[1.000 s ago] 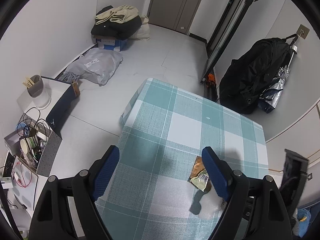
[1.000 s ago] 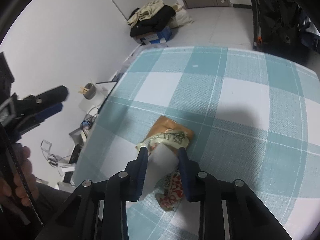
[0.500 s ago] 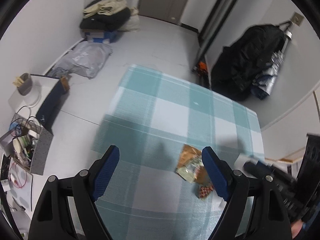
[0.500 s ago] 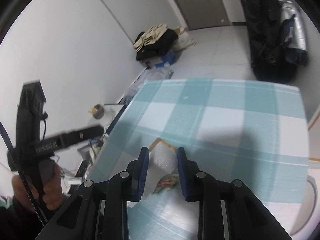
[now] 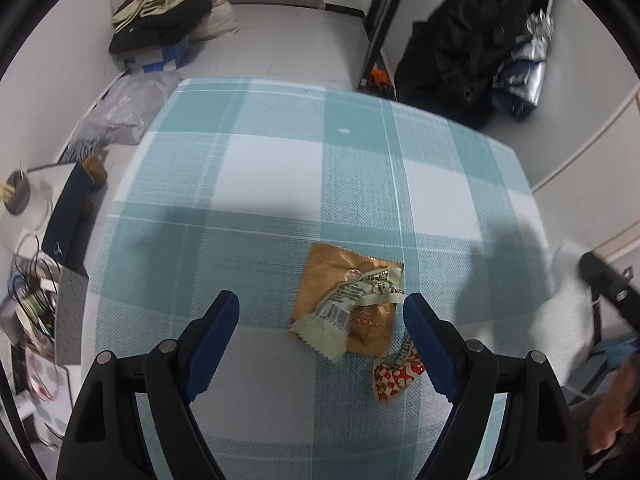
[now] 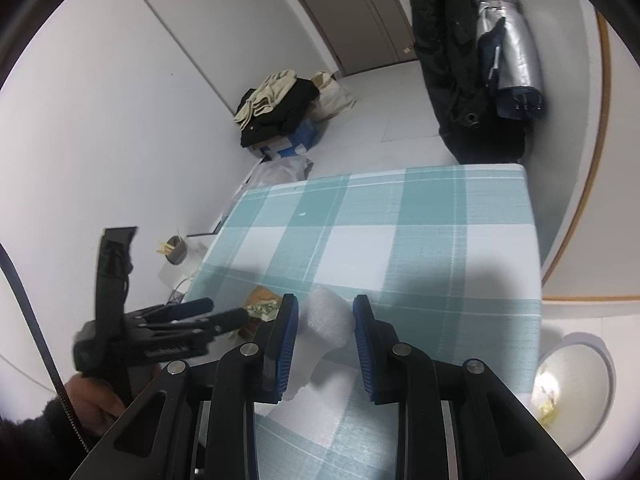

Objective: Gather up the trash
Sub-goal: 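Grasp the yellow-green paper strip with the left tool and lift it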

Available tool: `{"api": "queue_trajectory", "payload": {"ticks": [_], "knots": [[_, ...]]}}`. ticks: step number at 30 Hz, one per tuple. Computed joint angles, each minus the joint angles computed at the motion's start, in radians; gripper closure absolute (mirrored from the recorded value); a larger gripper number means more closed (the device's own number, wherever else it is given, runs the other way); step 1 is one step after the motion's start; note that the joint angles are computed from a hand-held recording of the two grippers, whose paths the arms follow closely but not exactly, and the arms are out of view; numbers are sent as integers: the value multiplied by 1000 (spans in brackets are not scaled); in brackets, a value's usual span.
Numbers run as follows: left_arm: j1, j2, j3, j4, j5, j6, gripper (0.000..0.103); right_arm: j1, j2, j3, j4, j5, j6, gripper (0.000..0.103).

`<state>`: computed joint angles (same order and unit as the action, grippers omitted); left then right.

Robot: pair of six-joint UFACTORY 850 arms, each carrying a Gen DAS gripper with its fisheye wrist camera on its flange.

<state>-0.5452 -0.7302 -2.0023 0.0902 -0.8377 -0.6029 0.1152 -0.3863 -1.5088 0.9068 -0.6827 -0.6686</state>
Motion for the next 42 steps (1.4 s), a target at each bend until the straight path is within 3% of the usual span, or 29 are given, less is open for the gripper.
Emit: {"api": "queue_trajectory", "payload": {"ticks": [2,5,7,11,13,15,17,32,42], "knots": [[-2,-7,-7,8,-9,-6,22,-9,6,8,21,-3,-19,76],[-7,-6,-7,16,-6,1,31,-16,8,14,18,1,-16,76],[-13,-11,-13,42,-16,3,43,-22,6,16,19,-3,-13,76],[-11,-18,-24,17,-36,26,56,-30,9,20,23,-8,-5,76],[-10,-24,-36,12,-50,40,78,-28,11,23,22,-5,-7,76],[-13,-36,-52,19,-68,45,79,-25,17,28,22,-2,-13,76],[-12,-36,-50,8,-70,52,88,-21,19,29,14,1,-13,76],[-6,-4,-26,-31,-23,86,92,1,14,18,-16,21,9,76],[2,49,31,-49,53,88,92,30,35,21,-31,68,34,76]]}}
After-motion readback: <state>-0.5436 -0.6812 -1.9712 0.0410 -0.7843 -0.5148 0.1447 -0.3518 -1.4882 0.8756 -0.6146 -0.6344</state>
